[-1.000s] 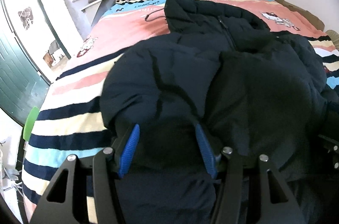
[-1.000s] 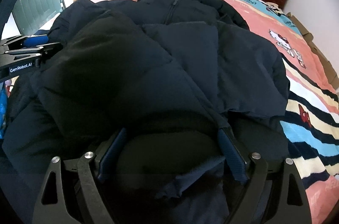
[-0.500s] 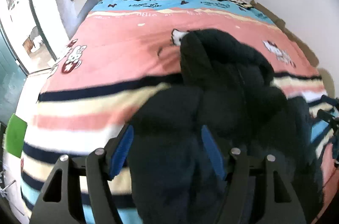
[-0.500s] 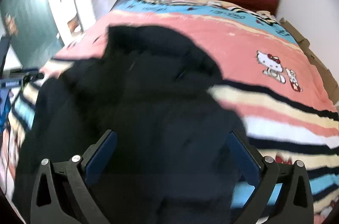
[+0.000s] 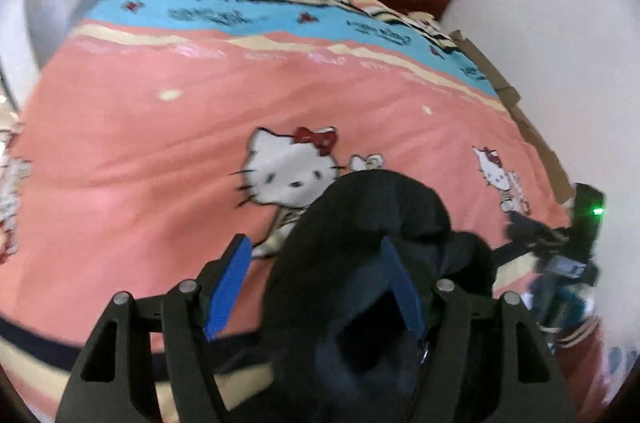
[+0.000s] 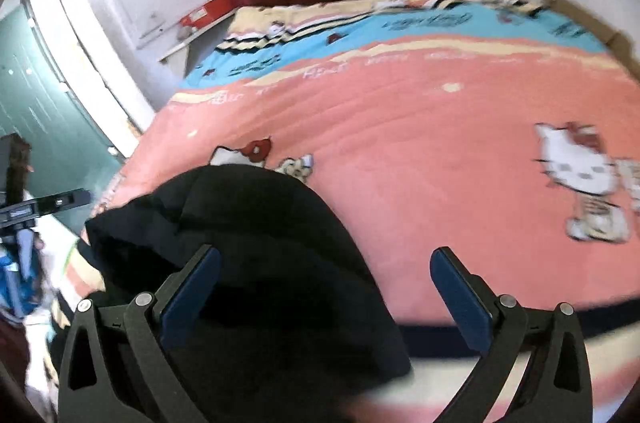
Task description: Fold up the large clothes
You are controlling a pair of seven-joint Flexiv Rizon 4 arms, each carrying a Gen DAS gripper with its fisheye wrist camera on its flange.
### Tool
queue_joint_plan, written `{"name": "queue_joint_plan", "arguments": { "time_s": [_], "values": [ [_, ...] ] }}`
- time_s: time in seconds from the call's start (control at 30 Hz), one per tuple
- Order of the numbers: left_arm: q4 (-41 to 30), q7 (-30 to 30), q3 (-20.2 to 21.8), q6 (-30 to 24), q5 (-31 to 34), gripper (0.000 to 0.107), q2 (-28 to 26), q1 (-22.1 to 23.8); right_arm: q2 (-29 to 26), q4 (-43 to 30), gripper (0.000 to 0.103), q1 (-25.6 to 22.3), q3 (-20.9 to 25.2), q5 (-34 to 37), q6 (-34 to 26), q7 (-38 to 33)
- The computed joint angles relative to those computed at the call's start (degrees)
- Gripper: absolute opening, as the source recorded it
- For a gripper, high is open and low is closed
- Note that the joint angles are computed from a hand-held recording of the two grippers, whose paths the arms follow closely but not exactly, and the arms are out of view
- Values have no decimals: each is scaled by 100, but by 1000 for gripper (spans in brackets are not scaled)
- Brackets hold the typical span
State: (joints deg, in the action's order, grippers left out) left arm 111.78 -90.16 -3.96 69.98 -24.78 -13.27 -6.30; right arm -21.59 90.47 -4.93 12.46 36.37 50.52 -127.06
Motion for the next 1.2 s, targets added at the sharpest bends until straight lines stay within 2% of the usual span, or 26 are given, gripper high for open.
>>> {"name": "queue_joint_plan", "arguments": {
  "time_s": [0.2, 0.3, 0.4, 0.47, 0.6, 0.63, 0.67, 0.7, 0.77, 0.87, 0.93, 1.0, 1.2],
  "values": [
    [-308, 1189, -626, -257, -1204, 66, -613, 385, -852, -802, 103, 127, 194, -208, -384, -74],
    [-382, 1671, -778, -431, -1653, 66, -812, 459, -1110, -1031, 103, 260, 202, -466, -497, -67],
    [-475, 1809, -740, -559, -1781, 66, -1065, 427, -1353, -1240, 103, 353, 215, -689, -697, 52],
    [-437, 2088, -871, -657, -2062, 66, -1201, 507, -1528, -1353, 103, 413, 217, -831, -811, 164],
    [-193, 2783, -1118, -245, -2801, 66, -1253, 504, -1784, -1444, 102, 422, 303, -928, -897, 201],
    [-151, 2890, -1113, -78, -2863, 65, -1237, 442, -1806, -1448, 92, 359, 374, -865, -913, 132],
    [-124, 2890, -1031, 123, -2750, 63, -1217, 319, -1783, -1410, 71, 305, 440, -802, -900, 34],
    [-110, 2869, -967, 225, -2615, 60, -1209, 241, -1753, -1383, 63, 244, 514, -719, -892, -94],
    [-99, 2752, -829, 360, -2208, 42, -1169, 87, -1608, -1182, 41, 303, 513, -728, -633, -274],
    [-93, 2294, -439, 405, -1233, 23, -1004, -235, -1304, -823, 24, 345, 539, -743, -277, -541],
    [-84, 1906, -186, 390, -580, 20, -853, -429, -1053, -601, 18, 285, 607, -642, -114, -767],
    [61, 1779, -162, 387, -192, 18, -585, -475, -739, -359, 14, 178, 692, -452, -11, -1059],
    [667, 1832, -308, 585, 170, 18, 232, -576, 355, 342, 9, -135, 770, 366, -151, -2208]
  ]
}}
